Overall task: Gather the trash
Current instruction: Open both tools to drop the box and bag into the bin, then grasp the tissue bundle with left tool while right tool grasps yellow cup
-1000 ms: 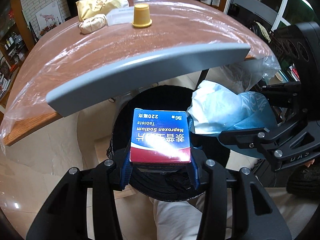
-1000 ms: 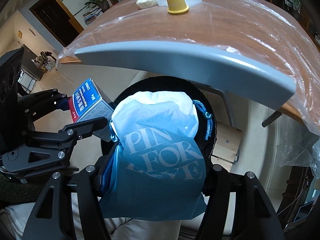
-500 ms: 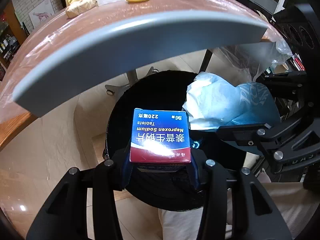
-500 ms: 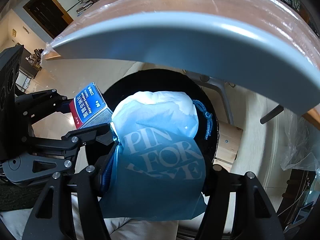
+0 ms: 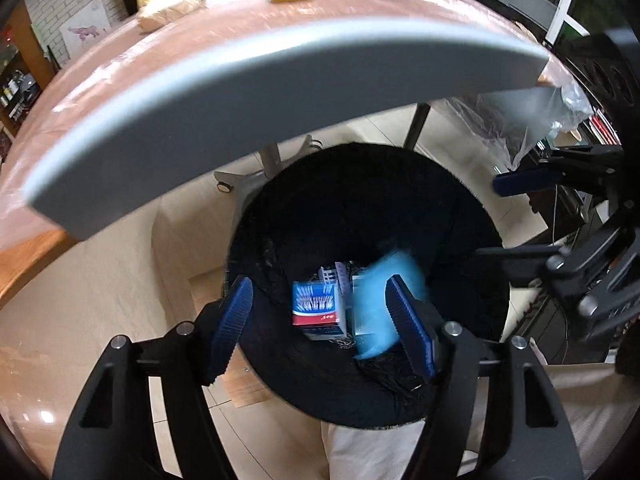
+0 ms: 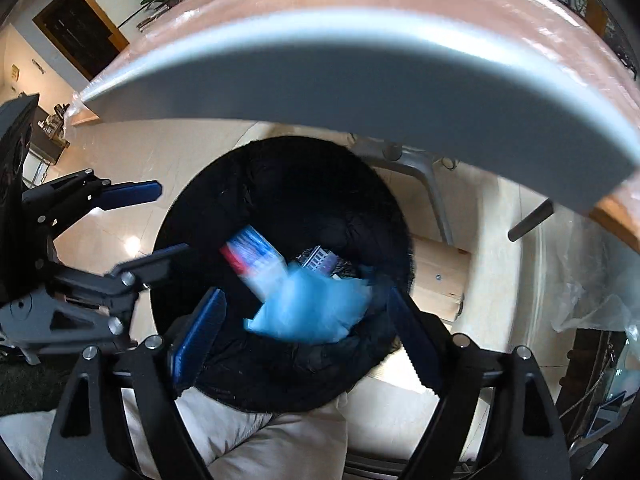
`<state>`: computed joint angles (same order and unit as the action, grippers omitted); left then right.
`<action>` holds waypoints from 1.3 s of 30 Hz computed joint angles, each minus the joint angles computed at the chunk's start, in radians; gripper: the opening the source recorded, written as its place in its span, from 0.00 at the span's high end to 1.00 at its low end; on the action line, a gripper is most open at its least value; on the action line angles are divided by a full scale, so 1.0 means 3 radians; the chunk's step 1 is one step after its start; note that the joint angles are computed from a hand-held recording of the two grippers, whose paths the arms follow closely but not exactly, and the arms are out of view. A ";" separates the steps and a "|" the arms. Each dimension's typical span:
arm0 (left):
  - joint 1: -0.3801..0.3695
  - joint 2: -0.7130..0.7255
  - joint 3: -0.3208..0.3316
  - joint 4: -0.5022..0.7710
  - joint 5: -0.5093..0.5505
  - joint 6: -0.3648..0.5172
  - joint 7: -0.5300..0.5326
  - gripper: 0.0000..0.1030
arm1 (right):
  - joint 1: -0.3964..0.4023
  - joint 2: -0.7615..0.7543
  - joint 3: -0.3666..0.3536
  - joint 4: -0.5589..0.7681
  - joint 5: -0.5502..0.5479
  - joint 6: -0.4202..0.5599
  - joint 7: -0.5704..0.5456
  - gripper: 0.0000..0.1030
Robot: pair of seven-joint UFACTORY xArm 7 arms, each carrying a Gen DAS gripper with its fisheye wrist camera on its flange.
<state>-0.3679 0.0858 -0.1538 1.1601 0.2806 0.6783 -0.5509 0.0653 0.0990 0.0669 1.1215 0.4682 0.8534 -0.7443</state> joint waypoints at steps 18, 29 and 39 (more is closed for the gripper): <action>0.0513 0.0120 0.0137 0.0955 0.0588 -0.0185 -0.0206 0.01 | 0.0309 0.0041 0.0041 0.0705 0.0351 -0.0730 -0.0030 0.05; 0.0540 0.1047 0.0333 0.1903 -0.0239 0.0036 0.0983 0.03 | 0.0285 0.0990 0.0240 0.1683 -0.0384 -0.0477 0.0859 0.39; 0.0546 0.1337 0.0366 0.2245 -0.0557 0.0164 0.1386 0.33 | 0.0251 0.1345 0.0318 0.2131 -0.0524 -0.0392 0.1108 0.66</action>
<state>-0.2041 0.4869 -0.0441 1.8335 0.1135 0.7275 -0.1350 0.1407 0.5025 0.1623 1.7609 0.3109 0.7359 -0.4117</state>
